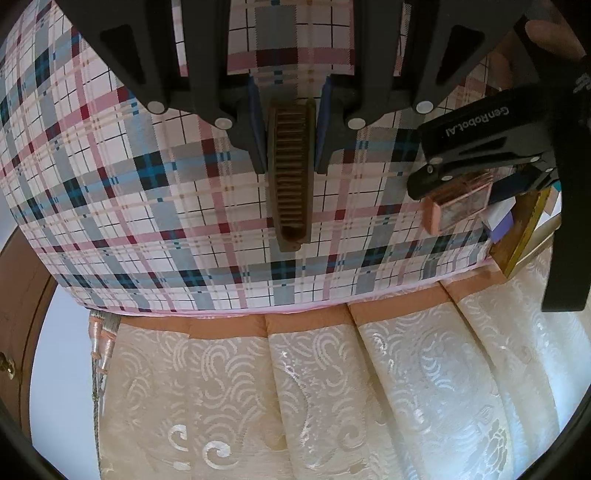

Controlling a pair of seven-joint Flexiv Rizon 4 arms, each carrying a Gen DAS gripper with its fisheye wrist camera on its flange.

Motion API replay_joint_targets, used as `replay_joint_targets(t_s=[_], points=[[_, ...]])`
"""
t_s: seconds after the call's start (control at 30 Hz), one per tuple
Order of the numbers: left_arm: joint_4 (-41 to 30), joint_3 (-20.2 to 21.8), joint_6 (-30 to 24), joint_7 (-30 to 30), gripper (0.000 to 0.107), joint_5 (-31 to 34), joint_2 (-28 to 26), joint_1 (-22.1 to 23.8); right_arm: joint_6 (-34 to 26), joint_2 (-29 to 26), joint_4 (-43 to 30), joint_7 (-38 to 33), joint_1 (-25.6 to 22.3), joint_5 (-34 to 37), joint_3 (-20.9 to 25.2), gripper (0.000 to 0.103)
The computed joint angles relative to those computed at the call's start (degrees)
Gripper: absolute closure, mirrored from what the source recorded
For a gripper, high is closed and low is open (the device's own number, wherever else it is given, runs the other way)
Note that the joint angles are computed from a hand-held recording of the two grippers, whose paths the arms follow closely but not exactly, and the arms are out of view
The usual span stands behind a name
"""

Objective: Organize rigid objects
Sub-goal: 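Grasp the pink-framed picture box with the left tool while the right tool holds the brush, then carry the pink-framed box and brown brush toward the gold tray with both tools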

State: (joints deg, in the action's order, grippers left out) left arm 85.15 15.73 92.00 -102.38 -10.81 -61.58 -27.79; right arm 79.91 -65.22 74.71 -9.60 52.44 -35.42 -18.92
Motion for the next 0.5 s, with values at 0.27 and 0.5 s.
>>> replay_joint_targets(t_s=[0.27, 0.5], points=[[3.3, -10.5, 6.5, 5.5, 0.024, 0.0, 1.4, 7.4, 1.4, 0.2, 1.3, 2.0, 1.6, 0.1, -2.9, 0.075], [8.3, -19.9, 11.5, 10.9, 0.024, 1.3, 3.2, 13.9, 2.7, 0.3, 2.0, 3.1, 2.6, 0.7, -4.5, 0.075]])
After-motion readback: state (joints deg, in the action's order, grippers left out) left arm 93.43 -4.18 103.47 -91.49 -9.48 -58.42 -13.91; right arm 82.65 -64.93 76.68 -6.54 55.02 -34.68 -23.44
